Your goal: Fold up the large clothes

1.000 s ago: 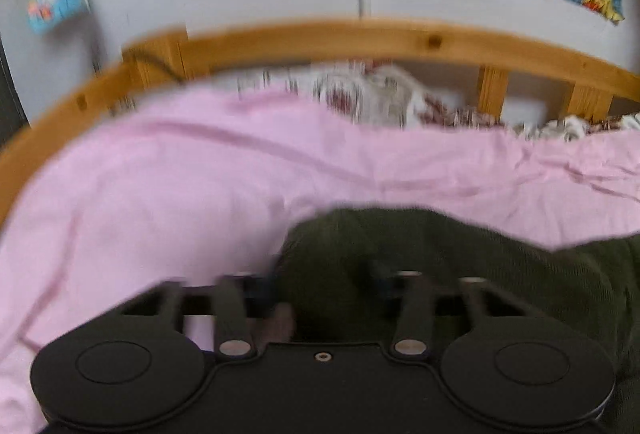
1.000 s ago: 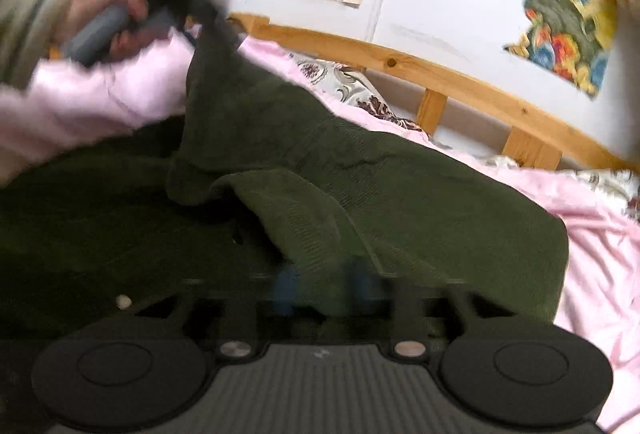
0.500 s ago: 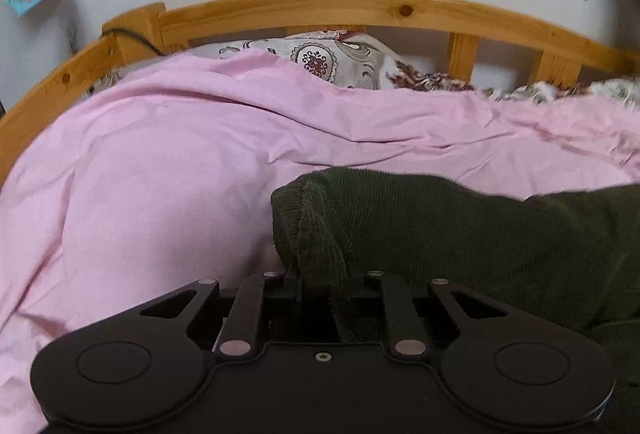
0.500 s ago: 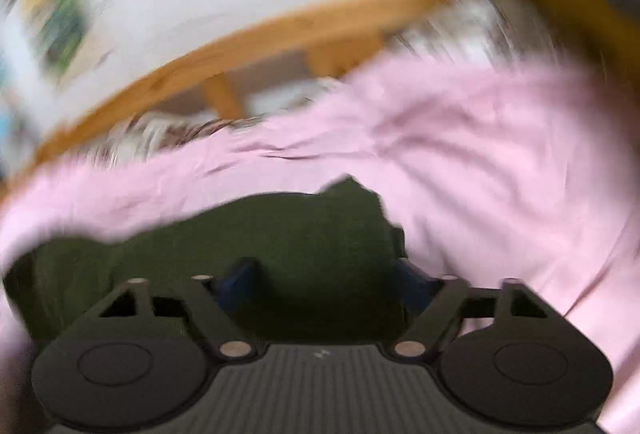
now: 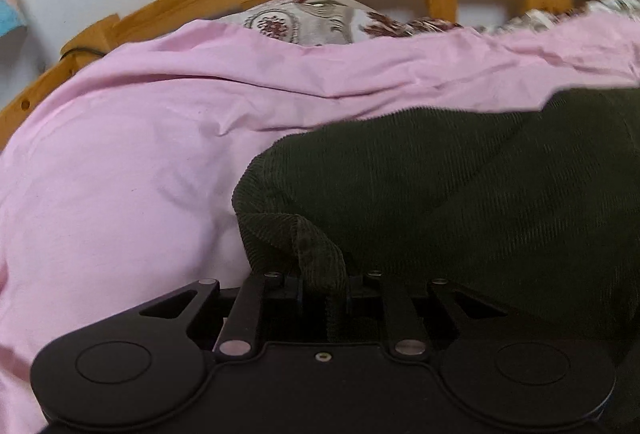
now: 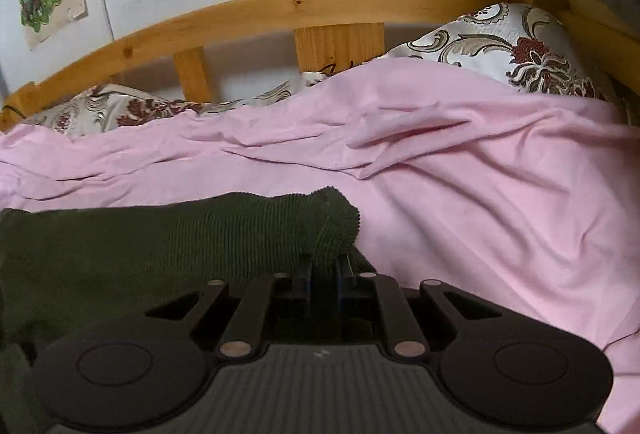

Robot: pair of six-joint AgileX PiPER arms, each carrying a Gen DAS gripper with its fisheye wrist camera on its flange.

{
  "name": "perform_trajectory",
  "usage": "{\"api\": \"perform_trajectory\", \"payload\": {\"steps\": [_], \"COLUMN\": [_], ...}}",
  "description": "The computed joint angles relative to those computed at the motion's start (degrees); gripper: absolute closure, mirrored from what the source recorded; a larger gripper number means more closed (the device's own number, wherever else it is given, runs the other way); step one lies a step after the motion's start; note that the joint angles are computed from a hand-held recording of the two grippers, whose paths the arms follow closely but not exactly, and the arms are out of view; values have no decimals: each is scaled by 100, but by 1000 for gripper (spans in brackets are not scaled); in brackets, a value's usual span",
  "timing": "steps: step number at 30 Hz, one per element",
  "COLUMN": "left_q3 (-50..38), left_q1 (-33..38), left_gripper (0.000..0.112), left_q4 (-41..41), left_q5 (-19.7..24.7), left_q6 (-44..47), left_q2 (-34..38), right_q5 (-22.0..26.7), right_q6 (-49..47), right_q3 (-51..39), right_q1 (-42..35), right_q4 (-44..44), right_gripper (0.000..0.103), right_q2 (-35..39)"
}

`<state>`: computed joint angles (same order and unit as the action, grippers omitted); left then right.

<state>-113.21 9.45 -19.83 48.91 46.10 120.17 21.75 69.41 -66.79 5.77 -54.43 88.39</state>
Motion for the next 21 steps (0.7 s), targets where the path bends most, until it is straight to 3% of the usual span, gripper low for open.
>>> {"api": "perform_trajectory", "payload": {"steps": [4, 6, 7, 9, 10, 12, 14, 18, 21], "left_q3": [-851, -694, -454, -248, -237, -213, -166, -61, 839], "left_q1": [226, 367, 433, 558, 524, 275, -73, -704, -1126], "left_gripper": [82, 49, 43, 34, 33, 27, 26, 26, 24], "left_q4": [-222, -299, -355, -768, -805, -599, -384, -32, 1224], "left_q5": [780, 700, 494, 286, 172, -225, -690, -1495, -2938], "left_q6": [-253, -206, -143, 238, 292, 131, -111, -719, -1851], "left_q2": [238, 3, -205, -432, -473, -509, -469, -133, -95], "right_q5": [434, 637, 743, 1132, 1311, 1825, 2078, 1965, 2226], "right_q6": [114, 149, 324, 854, 1216, 1801, 2245, 2232, 1984], "right_q3": [34, 155, 259, 349, 401, 263, 17, -946, -1437], "right_q1": [320, 490, 595, 895, 1071, 1492, 1749, 1902, 1966], "right_q4": [-626, -884, -1126, -1699, -2096, -2856, -3383, -3795, -3923], "right_gripper": [86, 79, 75, 45, 40, 16, 8, 8, 8], "right_q2": [-183, -396, -524, -634, -656, -448, -125, 898, 1654]}}
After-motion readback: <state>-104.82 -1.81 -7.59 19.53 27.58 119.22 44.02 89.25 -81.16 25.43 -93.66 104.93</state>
